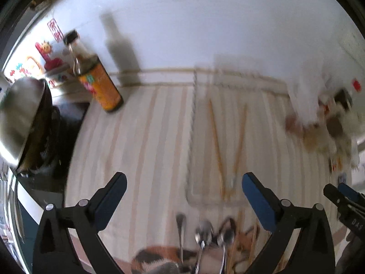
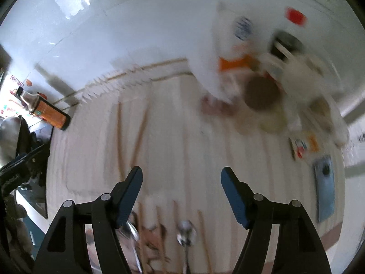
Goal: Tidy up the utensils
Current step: 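Return to the mat and grasp one chopstick with each gripper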
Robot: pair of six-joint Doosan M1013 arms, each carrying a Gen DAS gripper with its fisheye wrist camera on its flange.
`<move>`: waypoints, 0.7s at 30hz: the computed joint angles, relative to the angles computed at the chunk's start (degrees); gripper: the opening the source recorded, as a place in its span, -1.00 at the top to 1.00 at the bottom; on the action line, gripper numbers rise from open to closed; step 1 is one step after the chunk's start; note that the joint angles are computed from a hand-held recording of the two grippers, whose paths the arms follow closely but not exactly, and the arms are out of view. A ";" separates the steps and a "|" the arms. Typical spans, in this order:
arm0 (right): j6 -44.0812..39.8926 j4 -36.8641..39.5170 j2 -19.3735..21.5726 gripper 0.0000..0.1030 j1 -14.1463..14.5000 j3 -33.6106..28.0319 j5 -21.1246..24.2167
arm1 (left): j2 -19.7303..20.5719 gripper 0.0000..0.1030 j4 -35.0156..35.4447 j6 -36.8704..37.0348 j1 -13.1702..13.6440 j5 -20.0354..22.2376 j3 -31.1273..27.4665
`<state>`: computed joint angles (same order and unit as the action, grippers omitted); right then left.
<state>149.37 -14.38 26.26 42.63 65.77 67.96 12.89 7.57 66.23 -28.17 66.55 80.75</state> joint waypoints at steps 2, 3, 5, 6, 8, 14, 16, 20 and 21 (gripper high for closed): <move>2.46 0.75 -2.34 -0.42 0.45 4.34 -1.19 | -0.64 -1.00 -1.70 1.19 -1.35 1.00 1.98; 2.99 1.36 -3.17 -0.40 0.65 6.01 -1.28 | -0.85 -1.00 -2.82 1.80 -1.91 1.68 2.93; 3.85 2.65 -4.66 -0.03 1.10 9.12 -1.33 | -0.73 -0.99 -5.22 3.50 -3.05 3.34 4.30; 3.64 4.29 -5.20 0.09 1.26 10.83 -1.38 | -0.72 -0.98 -6.81 4.49 -3.65 4.03 5.19; 3.07 8.65 -5.95 0.22 1.28 14.18 -2.51 | -0.75 -0.93 -8.07 5.26 -4.98 4.84 6.64; 1.58 14.89 -5.35 0.26 1.96 19.03 -3.53 | 0.32 -0.37 -14.00 8.00 -7.37 6.59 8.21; 1.79 13.47 -5.09 0.48 2.64 19.65 -3.31 | 1.04 -0.04 -15.58 8.53 -7.72 7.06 8.13; 4.18 12.48 -5.99 0.84 2.74 20.86 -1.48 | 2.93 0.32 -17.37 8.66 -8.25 8.28 7.75; 4.95 12.09 -6.37 0.85 2.70 21.34 -1.01 | 3.25 0.32 -17.33 8.40 -8.34 8.49 7.70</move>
<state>154.32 -2.29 19.88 45.32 87.11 66.95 16.14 -9.76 74.62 -36.51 75.04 88.45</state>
